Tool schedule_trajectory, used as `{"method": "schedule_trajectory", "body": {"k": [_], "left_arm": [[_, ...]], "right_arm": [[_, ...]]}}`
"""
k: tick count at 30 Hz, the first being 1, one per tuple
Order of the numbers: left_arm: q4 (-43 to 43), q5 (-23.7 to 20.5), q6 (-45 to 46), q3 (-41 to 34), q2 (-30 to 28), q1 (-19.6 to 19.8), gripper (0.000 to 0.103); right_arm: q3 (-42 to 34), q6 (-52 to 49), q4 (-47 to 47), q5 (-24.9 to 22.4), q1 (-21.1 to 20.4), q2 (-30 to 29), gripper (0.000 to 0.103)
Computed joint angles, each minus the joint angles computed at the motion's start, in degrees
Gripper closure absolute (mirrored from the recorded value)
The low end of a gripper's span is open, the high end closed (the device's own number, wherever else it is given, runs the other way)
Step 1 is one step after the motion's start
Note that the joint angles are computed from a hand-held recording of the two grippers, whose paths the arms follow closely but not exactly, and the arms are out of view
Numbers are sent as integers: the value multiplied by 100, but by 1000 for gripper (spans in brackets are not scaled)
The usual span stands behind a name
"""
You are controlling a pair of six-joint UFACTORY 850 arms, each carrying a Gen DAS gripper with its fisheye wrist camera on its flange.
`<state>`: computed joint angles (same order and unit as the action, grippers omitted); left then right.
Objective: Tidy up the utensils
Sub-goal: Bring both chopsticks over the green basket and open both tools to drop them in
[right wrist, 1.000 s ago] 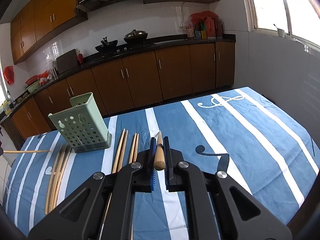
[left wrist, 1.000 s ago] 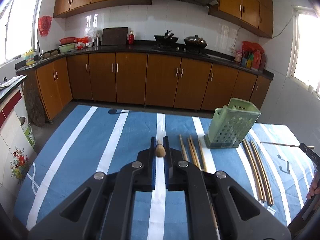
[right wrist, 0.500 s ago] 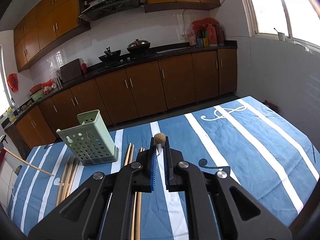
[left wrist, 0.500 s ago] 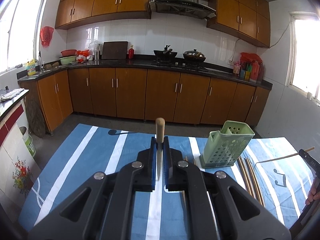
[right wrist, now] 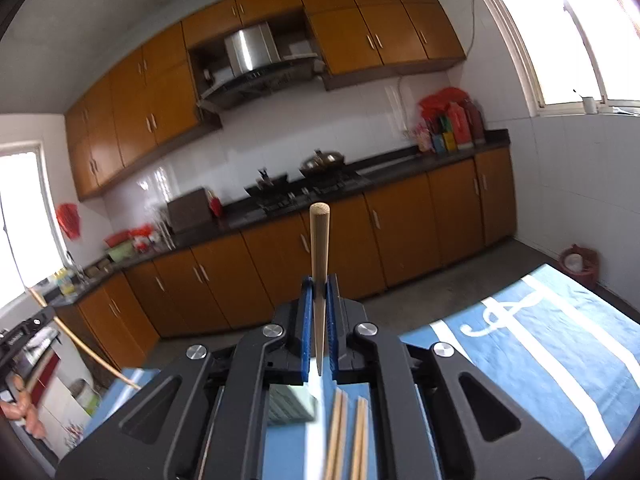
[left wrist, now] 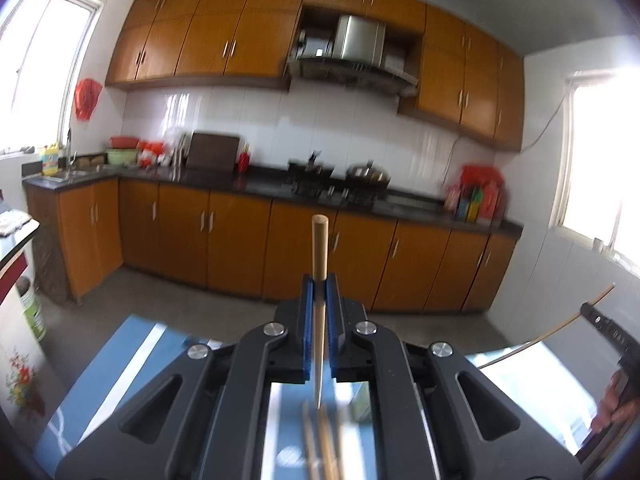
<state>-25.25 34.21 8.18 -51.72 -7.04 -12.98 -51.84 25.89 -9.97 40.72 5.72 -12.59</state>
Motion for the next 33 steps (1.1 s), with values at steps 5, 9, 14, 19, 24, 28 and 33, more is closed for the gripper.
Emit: {"method": "schedule_trajectory", "body": {"k": [5,9,14,19,24,28,33], "left_arm": [[335,363,-567,-361,-209,-197,96],[347,681,-708,-588,-492,-353,96],[489,532,-937,-916,-953,-420,96],[619,322,-1028,-1194,-1388,-418,96],[660,102,-1001,-1404,-1708,-398,96],[717,42,-1054,-1409,-1777,-354,95],[696,71,-1125,-1347,-1702,-300,82]], "right_arm": [[-275,76,-280,76,137,-163,96],[-443,225,-506,-78,198,-311,96],[-659,479,-762,-422,252,-542,96],[-858,698,-955,-739,270,-792,96],[-996,758,-1024,-919,297,-964,96],[-1069,952,-1182,-1012,290,-1021,95],[-901,835,-1048,-837,261,-900,65]]}}
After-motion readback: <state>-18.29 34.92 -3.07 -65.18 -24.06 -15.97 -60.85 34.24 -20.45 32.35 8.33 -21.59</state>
